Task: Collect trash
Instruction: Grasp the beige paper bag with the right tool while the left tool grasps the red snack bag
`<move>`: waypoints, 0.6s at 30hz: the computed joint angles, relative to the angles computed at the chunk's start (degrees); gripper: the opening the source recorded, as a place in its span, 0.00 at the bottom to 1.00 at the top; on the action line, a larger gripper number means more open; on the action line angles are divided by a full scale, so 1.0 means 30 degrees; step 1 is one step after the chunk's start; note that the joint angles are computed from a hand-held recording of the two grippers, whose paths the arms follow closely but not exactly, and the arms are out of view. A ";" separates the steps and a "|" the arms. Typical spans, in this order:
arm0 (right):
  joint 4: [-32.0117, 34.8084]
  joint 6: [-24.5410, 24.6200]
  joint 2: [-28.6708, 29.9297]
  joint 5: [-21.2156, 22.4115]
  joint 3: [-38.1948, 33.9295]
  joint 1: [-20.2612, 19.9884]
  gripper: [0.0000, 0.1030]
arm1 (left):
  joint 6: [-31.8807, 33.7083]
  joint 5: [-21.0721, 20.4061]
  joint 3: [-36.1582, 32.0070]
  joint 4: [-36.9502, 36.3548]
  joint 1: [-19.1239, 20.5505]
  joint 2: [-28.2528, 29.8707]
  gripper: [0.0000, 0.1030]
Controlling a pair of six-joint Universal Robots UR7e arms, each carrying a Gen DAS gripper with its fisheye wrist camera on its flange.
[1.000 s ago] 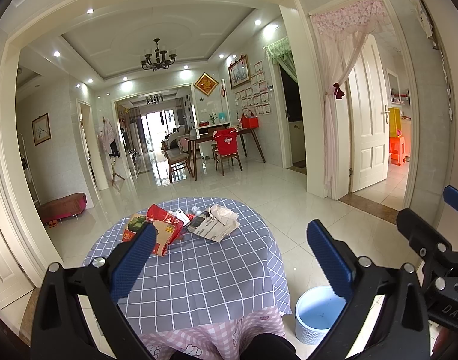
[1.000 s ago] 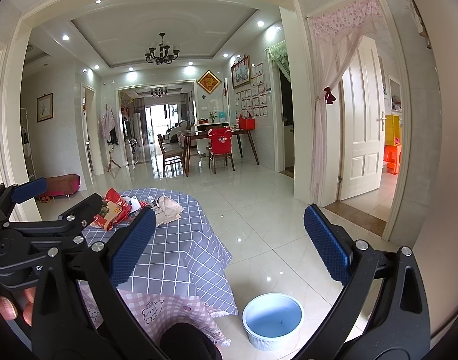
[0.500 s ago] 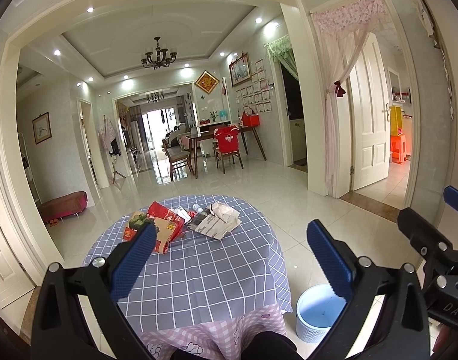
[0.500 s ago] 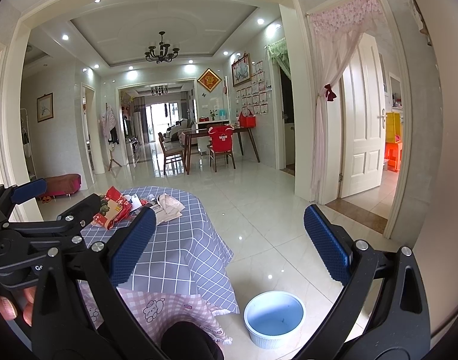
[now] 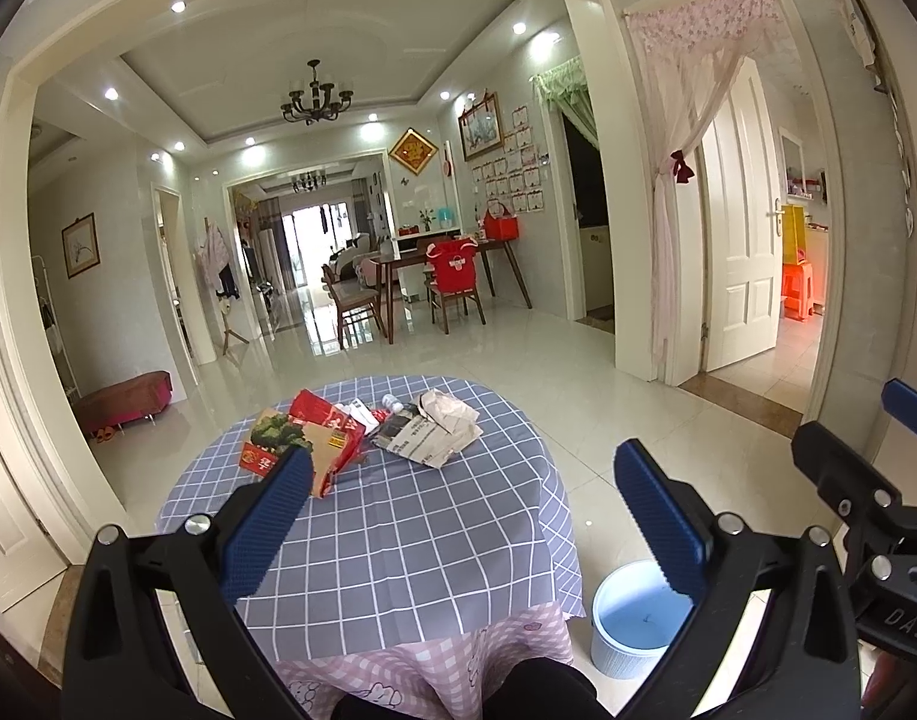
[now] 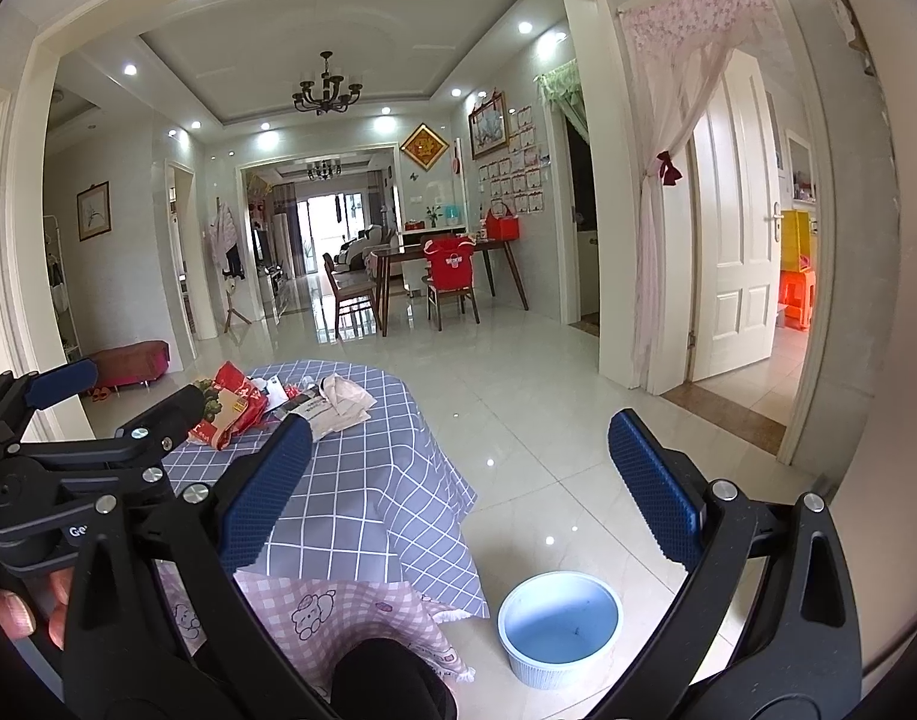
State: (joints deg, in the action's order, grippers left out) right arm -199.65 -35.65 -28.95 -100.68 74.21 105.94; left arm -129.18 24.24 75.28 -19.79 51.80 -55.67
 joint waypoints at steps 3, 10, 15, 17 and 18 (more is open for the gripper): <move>0.0558 0.0043 0.0345 -0.0228 -0.0667 0.0009 0.94 | -0.0797 0.0075 -0.0971 0.1337 0.0340 0.0476 0.96; 0.3000 0.0383 0.1818 -0.0706 -0.3230 0.0014 0.94 | -0.3089 0.0414 -0.3902 0.4949 0.1421 0.1835 0.96; 0.5482 0.0471 0.3491 -0.0804 -0.6174 0.0119 0.94 | -0.4650 0.0584 -0.6283 0.7608 0.2621 0.2743 0.96; 0.6728 0.0439 0.4455 -0.0926 -0.7845 0.0188 0.94 | -0.5140 0.0466 -0.7555 0.8625 0.3153 0.3274 0.96; 0.7429 0.0425 0.4987 -0.1030 -0.8792 0.0227 0.94 | -0.5213 0.0412 -0.8094 0.8946 0.3446 0.3462 0.96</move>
